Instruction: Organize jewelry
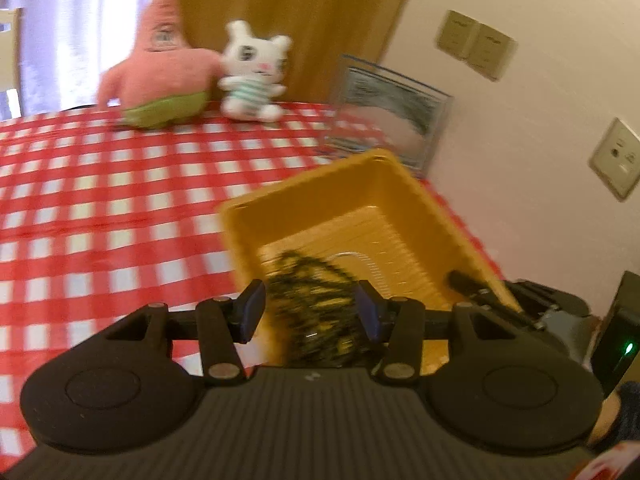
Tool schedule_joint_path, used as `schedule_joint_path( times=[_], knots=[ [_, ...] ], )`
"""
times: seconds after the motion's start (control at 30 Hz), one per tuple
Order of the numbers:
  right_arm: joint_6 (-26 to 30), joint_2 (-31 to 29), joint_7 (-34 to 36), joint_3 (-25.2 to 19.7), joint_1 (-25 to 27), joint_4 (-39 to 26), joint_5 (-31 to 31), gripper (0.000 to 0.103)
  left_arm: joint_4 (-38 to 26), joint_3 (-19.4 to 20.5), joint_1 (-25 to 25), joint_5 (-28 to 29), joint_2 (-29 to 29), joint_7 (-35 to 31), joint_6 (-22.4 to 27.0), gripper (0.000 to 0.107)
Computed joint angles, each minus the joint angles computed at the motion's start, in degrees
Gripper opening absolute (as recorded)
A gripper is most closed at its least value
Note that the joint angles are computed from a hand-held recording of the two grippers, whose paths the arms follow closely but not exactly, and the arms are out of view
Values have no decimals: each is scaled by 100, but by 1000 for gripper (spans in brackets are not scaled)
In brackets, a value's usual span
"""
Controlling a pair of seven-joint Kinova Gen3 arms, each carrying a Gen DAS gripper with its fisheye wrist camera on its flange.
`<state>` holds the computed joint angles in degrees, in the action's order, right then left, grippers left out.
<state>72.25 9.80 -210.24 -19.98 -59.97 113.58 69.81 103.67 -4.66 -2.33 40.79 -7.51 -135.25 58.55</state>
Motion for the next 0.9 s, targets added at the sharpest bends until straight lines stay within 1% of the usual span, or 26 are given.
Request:
schedule_joint_path(
  times=[0.13,0.27,0.33,0.53,0.63,0.77,0.83,0.87,0.9],
  knots=[
    [-251,-58,-375,25,95,185,-84,5,23,-133,-168,-329,-154,236,-63,45],
    [-747,-222,-1083,58,311,451,-164,4,15,-248,-284,-518,-243,442,-93,45],
    [-950,-238,-1246,62,411,500,-148,4,29,-227,-306,-676,-285,587,-186,45],
    [-1633,-126,-1677,156,649,534,200,4,133,-148,-248,-1059,-371,992,-380,45],
    [-1826,-50,-1798,230,747,533,404,5,213,-116,-176,-1183,-443,1196,-461,45],
    [-2346,-172,-2006,319,993,701,663,6,335,-25,-96,-1453,-595,1550,-585,45],
    [-2433,-226,-1905,300,1060,734,650,8,376,0,-46,-1599,-672,1713,-612,45],
    [-2457,-253,-1901,286,1079,755,653,14,404,24,-24,-1685,-723,1802,-634,46],
    [-2478,-281,-1991,271,1094,796,709,25,433,58,-2,-1788,-781,1896,-663,46]
  ],
)
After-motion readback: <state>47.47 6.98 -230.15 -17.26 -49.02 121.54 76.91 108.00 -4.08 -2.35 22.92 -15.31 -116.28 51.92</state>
